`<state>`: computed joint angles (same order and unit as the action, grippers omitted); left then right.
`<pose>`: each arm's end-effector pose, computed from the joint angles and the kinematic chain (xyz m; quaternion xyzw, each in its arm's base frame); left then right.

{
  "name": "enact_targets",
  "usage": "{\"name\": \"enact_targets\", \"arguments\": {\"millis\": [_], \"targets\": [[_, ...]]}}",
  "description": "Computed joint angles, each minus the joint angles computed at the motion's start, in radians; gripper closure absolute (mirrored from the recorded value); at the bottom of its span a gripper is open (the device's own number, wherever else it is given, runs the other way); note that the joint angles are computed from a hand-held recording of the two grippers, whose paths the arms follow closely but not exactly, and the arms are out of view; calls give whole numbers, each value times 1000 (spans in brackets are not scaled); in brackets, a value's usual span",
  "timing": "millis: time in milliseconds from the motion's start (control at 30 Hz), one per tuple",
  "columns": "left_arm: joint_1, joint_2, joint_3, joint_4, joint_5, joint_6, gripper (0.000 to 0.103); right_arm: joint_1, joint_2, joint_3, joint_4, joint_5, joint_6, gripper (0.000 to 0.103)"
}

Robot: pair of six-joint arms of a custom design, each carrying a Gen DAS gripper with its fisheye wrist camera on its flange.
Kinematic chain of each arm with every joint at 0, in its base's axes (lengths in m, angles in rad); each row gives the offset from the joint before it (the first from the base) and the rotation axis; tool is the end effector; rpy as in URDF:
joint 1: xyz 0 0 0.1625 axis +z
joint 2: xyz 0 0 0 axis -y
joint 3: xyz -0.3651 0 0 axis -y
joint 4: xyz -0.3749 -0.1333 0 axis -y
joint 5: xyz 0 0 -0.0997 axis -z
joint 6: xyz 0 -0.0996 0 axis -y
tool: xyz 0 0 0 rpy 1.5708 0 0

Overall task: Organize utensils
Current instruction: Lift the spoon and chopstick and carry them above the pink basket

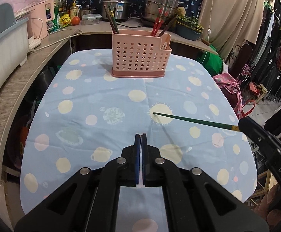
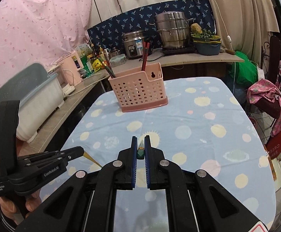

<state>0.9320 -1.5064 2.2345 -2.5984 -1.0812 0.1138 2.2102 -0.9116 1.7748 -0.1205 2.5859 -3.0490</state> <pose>-0.1085 -0.4482 0.2228 0.3189 0.9055 -0.2020 0.1939 0.3008 -0.3229 0.0572 0.0278 -0.8232 0.4876 0.2897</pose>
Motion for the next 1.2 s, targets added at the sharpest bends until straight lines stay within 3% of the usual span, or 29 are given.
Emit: {"name": "enact_targets", "arguments": {"millis": [200, 567, 933, 1200], "targets": [[-8, 23, -41, -1, -5, 7, 102, -6, -46, -27, -48, -15, -111, 96], [-6, 123, -206, -3, -27, 40, 102, -65, -104, -119, -46, -129, -235, 96], [-6, 337, -538, -57, -70, 112, 102, -131, -82, -333, -99, -284, -410, 96], [16, 495, -757, -52, -115, 125, 102, -178, -8, -509, -126, -327, -504, 96]]}}
